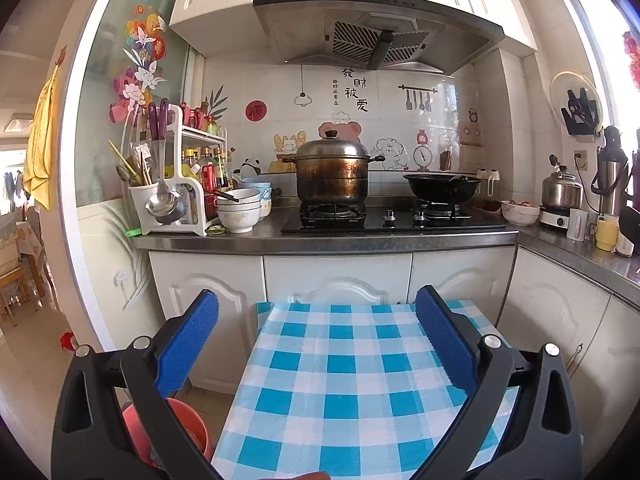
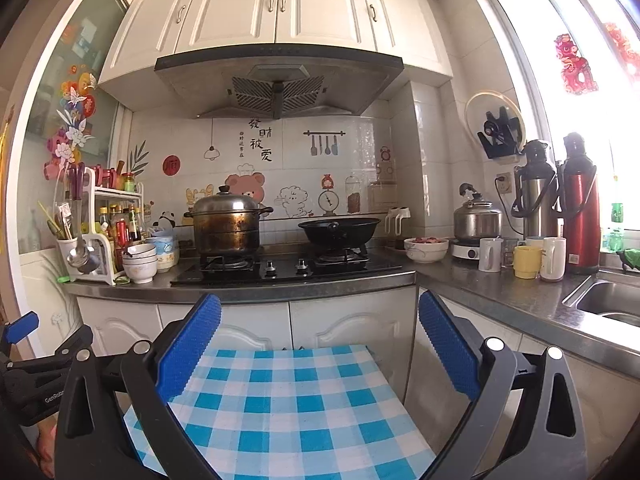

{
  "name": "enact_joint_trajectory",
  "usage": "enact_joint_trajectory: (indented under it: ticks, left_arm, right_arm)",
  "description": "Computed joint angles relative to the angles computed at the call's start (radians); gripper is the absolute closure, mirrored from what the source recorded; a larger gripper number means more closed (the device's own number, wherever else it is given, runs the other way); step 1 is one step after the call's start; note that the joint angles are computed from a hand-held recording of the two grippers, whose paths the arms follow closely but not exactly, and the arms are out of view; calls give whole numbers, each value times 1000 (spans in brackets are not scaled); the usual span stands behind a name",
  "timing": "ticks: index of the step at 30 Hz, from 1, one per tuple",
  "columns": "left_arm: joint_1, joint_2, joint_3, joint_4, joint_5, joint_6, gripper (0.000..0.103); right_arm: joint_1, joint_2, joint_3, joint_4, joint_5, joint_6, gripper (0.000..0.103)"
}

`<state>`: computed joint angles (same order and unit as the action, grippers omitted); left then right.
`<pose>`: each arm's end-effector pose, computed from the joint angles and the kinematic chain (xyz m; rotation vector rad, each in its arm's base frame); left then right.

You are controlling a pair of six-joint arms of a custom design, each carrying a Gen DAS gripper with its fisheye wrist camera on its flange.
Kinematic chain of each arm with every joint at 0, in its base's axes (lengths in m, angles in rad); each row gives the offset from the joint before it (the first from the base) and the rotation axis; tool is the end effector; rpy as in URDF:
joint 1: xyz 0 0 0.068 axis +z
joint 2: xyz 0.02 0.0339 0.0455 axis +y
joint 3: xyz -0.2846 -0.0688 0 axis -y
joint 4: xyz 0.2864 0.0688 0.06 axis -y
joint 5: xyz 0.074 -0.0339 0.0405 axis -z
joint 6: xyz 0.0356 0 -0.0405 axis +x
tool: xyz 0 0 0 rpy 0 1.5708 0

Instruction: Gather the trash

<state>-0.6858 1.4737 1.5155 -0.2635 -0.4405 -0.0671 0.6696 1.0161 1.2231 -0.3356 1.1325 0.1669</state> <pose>0.3034 -0.2287 0.4453 0.2338 1.7580 -0.1497 0.1975 0.1153 0.4616 0.4174 1.5805 -0.3195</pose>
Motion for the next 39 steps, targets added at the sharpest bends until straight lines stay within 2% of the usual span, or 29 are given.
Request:
enact_joint_trajectory:
  ticks: [8,18,24,26,31,34,39]
  left_arm:
    - [-5,10,16,-4,13,-4,4]
    - [2,13,27,-20,23,-13,4]
    - [0,16,38,-29,30,-25,4]
    - [-4,18,36,-30,31,-27,4]
    - [-4,39,4,-25,29,-33,4]
    - [0,59,-44,6,23,-24,4]
    - [32,130,-59,-46,109,-92,4]
  right_arm:
    - [27,-30,-47,129,86,-117,5]
    - [9,-23,-47,113,59,-105,5]
    - [-51,27,-68,86,-12,-43,5]
    - [-86,58,-70,28,-75,31,5]
    - [-166,112,-133,-20,-233,189,5]
    - [-203,143,-174,-29,-293,256,5]
    - [-219,191,-204,-38,-329,295,5]
